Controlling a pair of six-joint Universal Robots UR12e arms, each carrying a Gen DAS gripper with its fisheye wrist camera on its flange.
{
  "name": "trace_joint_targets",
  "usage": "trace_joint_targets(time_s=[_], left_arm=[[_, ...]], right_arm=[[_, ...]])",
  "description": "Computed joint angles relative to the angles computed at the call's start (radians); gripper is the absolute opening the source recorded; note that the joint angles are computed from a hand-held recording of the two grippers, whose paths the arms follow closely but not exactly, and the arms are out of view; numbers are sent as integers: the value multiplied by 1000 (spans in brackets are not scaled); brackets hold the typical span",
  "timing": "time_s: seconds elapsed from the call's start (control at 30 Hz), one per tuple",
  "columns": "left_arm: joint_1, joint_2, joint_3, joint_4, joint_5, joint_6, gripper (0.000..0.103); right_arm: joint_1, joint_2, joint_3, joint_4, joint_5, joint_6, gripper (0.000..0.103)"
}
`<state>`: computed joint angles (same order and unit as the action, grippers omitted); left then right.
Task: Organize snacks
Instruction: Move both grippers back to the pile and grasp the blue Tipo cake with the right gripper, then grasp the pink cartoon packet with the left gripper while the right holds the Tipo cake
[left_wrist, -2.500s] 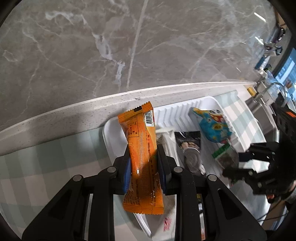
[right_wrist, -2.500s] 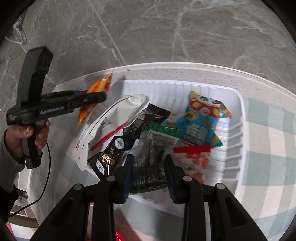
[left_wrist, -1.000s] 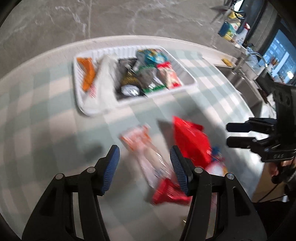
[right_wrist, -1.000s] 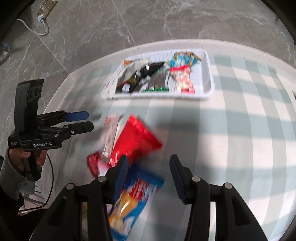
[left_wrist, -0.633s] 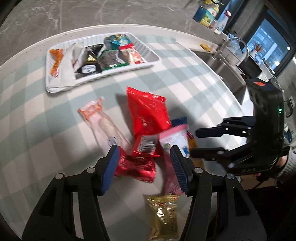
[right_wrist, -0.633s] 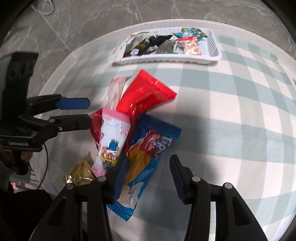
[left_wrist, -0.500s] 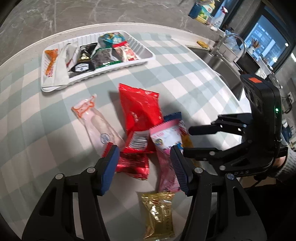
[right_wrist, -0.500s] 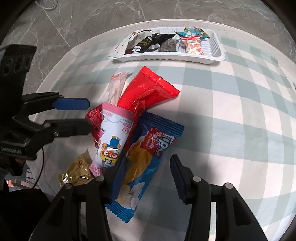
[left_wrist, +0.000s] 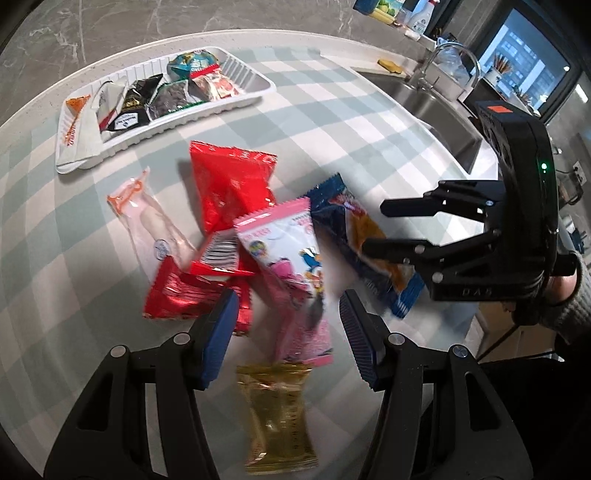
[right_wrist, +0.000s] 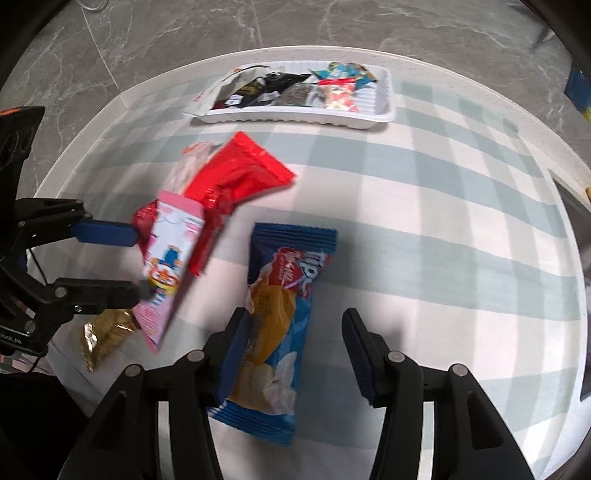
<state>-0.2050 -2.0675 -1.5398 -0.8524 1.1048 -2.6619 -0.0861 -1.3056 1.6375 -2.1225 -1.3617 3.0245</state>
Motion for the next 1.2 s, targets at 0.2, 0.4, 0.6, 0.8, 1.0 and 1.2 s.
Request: trace_joint_targets(time_s=[0.2,0.4,0.6,0.8,1.0,1.2], left_arm=[[-37,8,-21,35,70,-79,55],[-60,-3,-29,78,115,-173,55],[-76,-28,-17,94,171,-247,55],[-83,-39,-10,125,194,-279,55],[-83,-42,-17,155,192,-286,57],[-93,-42,-23,168,210,-234,68]], right_arm=[[-32,-30,41,-18,12,-32,54],[-49,-39,55,-18,56,-88,54],[-49,-24,51,-21,96,-134,50],[-42,-14,49,-24,98,-176,40],[-47,-14,56,-41,109,-183,34],[-48,-16,63,-56,116,-185,34]])
